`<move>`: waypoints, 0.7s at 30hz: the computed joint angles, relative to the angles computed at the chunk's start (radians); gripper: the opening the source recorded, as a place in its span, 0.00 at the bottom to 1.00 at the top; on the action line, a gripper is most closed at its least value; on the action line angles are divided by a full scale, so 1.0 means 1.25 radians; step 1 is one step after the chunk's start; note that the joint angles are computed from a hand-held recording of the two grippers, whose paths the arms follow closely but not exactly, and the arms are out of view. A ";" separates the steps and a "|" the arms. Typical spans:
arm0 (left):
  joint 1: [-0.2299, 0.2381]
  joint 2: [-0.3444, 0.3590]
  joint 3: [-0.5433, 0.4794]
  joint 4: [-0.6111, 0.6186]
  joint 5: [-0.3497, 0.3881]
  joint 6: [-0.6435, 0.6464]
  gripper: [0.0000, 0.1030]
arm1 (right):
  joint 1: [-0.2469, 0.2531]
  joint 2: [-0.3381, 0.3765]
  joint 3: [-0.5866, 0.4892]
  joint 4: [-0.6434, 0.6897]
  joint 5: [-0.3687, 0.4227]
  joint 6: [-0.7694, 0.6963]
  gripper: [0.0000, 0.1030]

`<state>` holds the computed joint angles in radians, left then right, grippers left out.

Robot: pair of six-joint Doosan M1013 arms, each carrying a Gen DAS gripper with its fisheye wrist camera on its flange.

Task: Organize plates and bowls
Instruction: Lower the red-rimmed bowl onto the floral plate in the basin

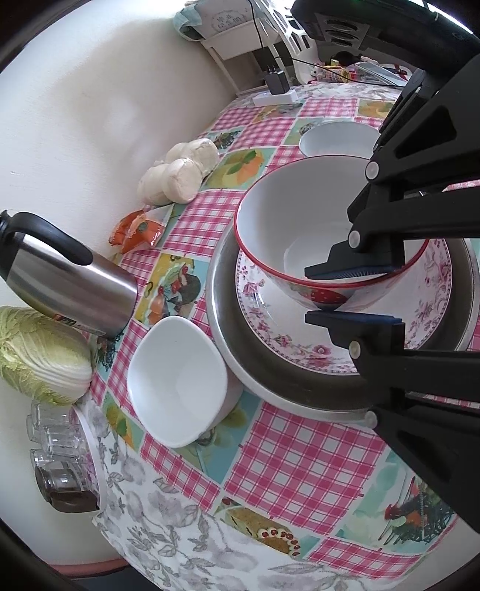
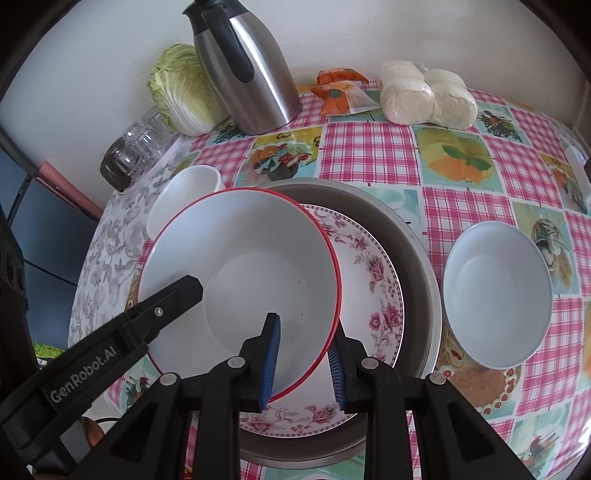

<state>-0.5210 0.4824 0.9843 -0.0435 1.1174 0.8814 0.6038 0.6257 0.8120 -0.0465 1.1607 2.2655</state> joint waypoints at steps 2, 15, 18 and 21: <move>0.000 0.003 -0.003 -0.001 0.002 0.001 0.15 | -0.001 0.001 0.000 0.000 0.002 0.003 0.26; 0.004 0.022 -0.020 -0.017 0.042 0.000 0.15 | -0.002 0.010 -0.007 0.001 0.013 0.007 0.26; 0.004 0.024 -0.021 -0.019 0.048 -0.001 0.15 | -0.003 0.012 -0.009 0.004 0.015 0.005 0.26; 0.005 0.026 -0.021 -0.023 0.049 -0.004 0.15 | -0.004 0.012 -0.007 0.006 0.013 0.006 0.26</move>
<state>-0.5152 0.5152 0.9581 -0.0721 1.1791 0.8758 0.5990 0.6405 0.8032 -0.0389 1.1770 2.2733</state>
